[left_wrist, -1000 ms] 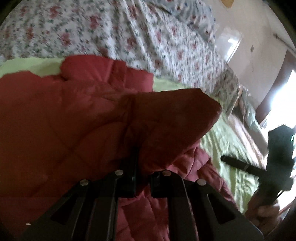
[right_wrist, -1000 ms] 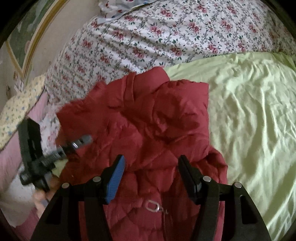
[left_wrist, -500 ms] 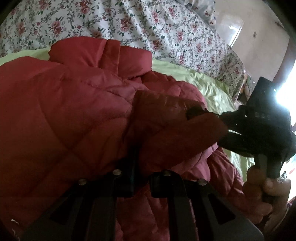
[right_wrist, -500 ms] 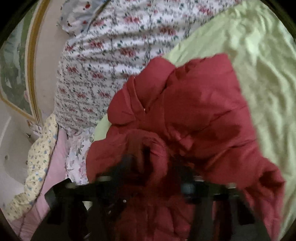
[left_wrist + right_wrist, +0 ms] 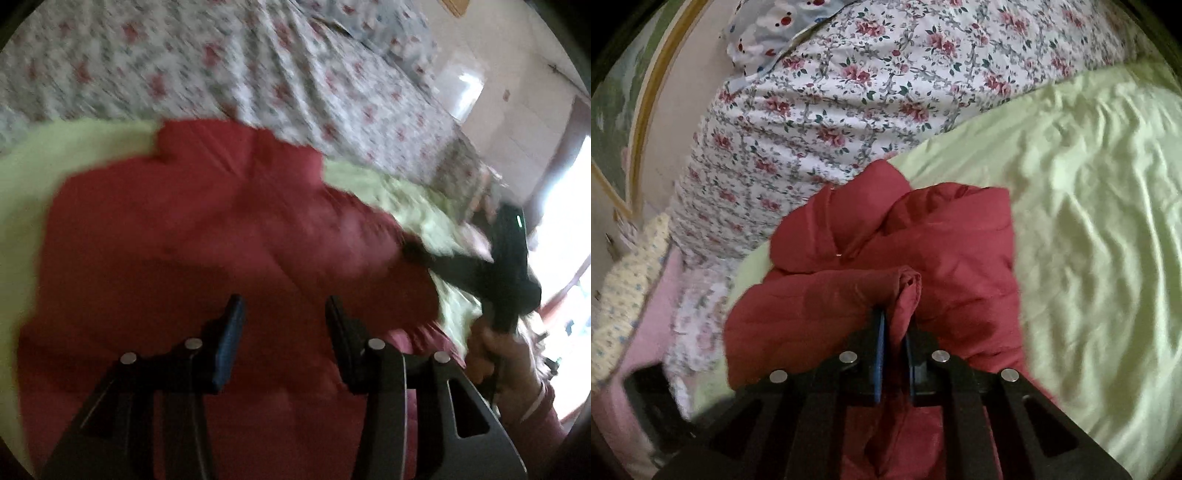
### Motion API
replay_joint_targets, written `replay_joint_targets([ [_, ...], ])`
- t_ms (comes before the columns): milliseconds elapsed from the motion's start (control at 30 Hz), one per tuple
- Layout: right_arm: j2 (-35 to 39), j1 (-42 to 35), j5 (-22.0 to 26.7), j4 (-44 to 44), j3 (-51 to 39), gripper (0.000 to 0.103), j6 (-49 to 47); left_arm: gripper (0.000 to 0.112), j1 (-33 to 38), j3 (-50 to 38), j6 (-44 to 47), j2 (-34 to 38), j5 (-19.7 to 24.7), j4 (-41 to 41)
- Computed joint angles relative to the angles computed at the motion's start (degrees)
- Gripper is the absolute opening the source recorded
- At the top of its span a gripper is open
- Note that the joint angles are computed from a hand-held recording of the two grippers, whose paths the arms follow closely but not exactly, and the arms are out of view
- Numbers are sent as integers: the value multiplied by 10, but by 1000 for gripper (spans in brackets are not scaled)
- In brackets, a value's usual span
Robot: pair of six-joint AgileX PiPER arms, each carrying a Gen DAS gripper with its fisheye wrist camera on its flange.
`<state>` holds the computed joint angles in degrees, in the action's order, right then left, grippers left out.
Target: Fold large clothes
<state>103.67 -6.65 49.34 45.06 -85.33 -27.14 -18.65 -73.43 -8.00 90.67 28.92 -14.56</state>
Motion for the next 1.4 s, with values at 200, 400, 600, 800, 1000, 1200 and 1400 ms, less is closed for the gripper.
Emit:
replay_joint_targets([
  [200,21,13,-31,-23,14,9,-6,43,72,-73,-33,76,57,53],
  [400,-60,28,-79,-79,54,27,45,43,77,-57,-33,106,36,53],
  [600,-99,82,-98,-64,81,46,2,44,47,-49,-129,101,33,155],
  [800,-23,160,-120,-258,62,41,125,44,45,-62,-123,106,47,161],
  [1000,2,146,-120,-270,52,41,128,44,58,-19,-80,41,37,121],
  [1200,2,150,-124,-280,53,41,138,44,78,-28,-58,73,65,113],
  [1400,-63,166,-129,-295,75,46,150,44,61,-27,-118,85,55,171],
])
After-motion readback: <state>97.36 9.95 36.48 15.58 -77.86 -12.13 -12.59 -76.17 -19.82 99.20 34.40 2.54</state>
